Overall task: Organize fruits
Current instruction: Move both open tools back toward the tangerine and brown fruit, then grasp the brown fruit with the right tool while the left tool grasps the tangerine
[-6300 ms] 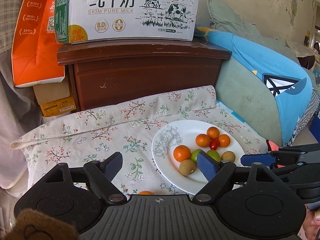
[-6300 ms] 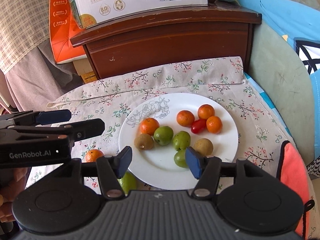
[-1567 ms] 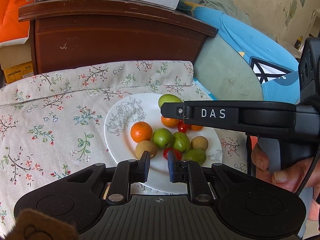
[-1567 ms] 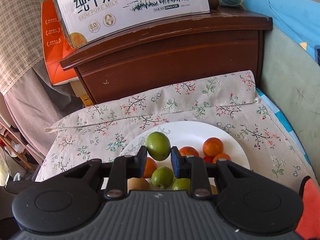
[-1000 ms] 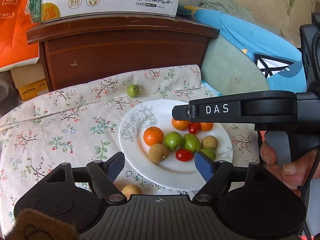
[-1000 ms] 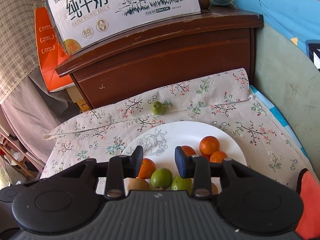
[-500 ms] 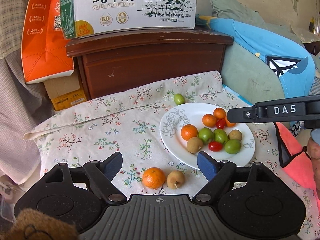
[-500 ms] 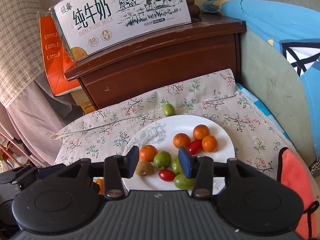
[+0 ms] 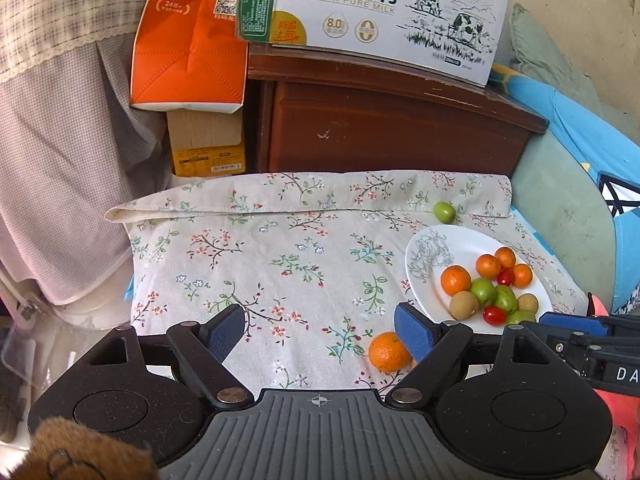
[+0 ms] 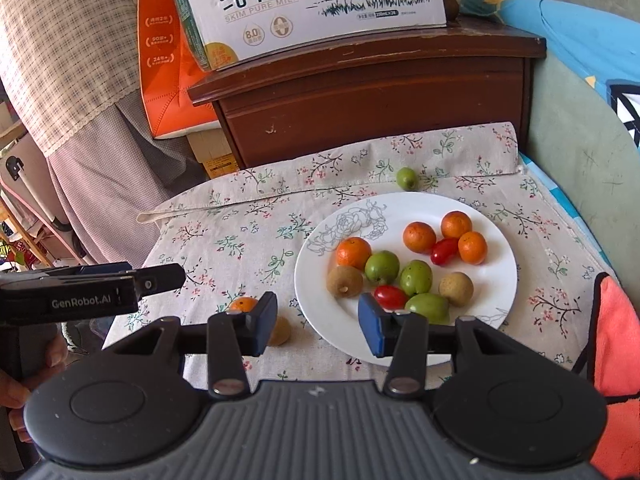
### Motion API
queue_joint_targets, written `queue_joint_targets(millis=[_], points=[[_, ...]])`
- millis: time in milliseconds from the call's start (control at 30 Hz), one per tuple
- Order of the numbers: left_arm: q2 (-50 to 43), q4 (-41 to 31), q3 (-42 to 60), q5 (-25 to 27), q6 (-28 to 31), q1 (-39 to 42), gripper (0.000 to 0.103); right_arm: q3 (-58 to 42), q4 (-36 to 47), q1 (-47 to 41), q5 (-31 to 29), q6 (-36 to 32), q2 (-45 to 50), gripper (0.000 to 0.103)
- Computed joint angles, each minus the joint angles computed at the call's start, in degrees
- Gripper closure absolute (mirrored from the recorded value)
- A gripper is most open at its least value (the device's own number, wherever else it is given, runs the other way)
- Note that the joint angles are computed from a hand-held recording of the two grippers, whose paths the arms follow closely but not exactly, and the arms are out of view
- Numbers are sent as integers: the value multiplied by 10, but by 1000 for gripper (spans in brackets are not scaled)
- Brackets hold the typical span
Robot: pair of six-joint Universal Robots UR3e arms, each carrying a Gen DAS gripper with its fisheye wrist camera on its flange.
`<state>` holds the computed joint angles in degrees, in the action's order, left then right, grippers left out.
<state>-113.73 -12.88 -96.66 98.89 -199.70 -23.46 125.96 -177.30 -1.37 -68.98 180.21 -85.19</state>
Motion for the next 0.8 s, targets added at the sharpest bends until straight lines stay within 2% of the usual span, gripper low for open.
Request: queue_joint_targets(millis=[267, 400, 667, 767, 800], points=[[-6, 5, -4, -1, -19, 6, 23, -16, -23, 42, 7, -31, 52, 58], [-5, 12, -9, -20, -31, 11, 23, -37, -40, 73, -11, -50, 93, 58], [-11, 7, -1, -22, -36, 10, 24, -77, -60, 108, -62, -52, 159, 59], [-13, 6, 1, -25, -35, 10, 24, -88, -70, 117, -76, -56, 181, 61], [-14, 6, 2, -26, -35, 10, 24, -91, -73, 120, -79, -57, 187, 65]])
